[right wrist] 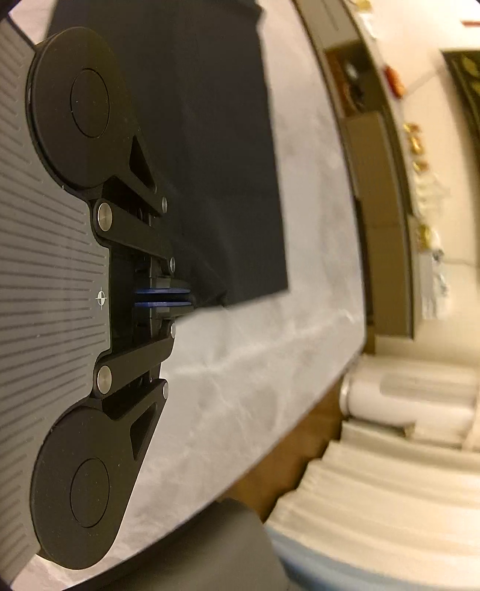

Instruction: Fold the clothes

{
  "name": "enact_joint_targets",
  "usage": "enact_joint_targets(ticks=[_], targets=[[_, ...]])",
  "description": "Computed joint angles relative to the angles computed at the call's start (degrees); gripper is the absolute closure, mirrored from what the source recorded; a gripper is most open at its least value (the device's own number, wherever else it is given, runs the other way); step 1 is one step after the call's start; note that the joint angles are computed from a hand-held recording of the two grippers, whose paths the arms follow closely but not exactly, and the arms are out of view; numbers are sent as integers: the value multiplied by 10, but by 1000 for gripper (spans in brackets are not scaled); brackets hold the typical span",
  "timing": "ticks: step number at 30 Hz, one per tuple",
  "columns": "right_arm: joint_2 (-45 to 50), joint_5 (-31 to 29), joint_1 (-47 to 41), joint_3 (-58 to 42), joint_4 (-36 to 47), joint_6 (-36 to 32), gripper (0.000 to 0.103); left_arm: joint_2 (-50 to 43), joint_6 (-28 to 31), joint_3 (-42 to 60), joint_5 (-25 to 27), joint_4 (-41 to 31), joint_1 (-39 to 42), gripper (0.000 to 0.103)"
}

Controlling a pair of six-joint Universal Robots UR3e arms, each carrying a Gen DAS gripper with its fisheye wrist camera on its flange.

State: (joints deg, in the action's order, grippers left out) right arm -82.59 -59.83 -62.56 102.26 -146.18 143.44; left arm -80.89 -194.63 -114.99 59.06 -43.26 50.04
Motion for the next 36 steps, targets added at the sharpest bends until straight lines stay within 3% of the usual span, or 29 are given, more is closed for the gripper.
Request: enact_joint_targets(ticks=[6, 9, 10, 12, 15, 16, 18, 20, 22, 25, 26, 27, 30, 32, 33, 36], targets=[[76, -38, 12, -65, 21, 19, 101, 15, -11, 10, 43, -6, -14, 84], [70, -45, 7, -57, -1, 47, 76, 71, -37, 0, 56, -17, 4, 83], [54, -57, 6, -29, -57, 65, 69, 93, -47, -3, 62, -19, 11, 81], [11, -39, -11, 27, -148, 78, 65, 119, -63, -3, 91, -3, 2, 81], [-48, 73, -46, 68, -94, 35, 65, 105, -61, 5, 98, 45, -44, 79], [-63, 94, -45, 70, -39, 1, 65, 90, -53, 12, 94, 59, -64, 79], [-82, 102, -21, 81, 21, -66, 60, 51, -33, 24, 77, 86, -102, 78], [-90, 96, 13, 94, 41, -121, 56, 11, 8, 35, 13, 77, -108, 74], [-81, 90, 34, 97, 42, -145, 52, -22, 24, 47, 29, 63, -124, 75], [-46, 18, 63, 78, 29, -136, 54, -37, 18, 36, 95, 71, -106, 76], [-33, 7, 59, 69, 21, -120, 44, -41, 16, 30, 111, 75, -91, 76], [-20, -4, 55, 57, 17, -103, 41, -44, 19, 24, 125, 76, -75, 78], [13, -19, 34, 11, 29, -35, 44, -45, 45, 6, 104, 77, -26, 93], [13, -31, 32, 12, 12, -10, 48, -20, 67, -6, 68, 72, -15, 86], [11, -32, 29, 14, 7, 0, 49, -6, 87, -12, 45, 68, -12, 74], [-38, 64, -4, 42, 52, -30, 50, 23, 141, -18, -10, 53, -13, 60]])
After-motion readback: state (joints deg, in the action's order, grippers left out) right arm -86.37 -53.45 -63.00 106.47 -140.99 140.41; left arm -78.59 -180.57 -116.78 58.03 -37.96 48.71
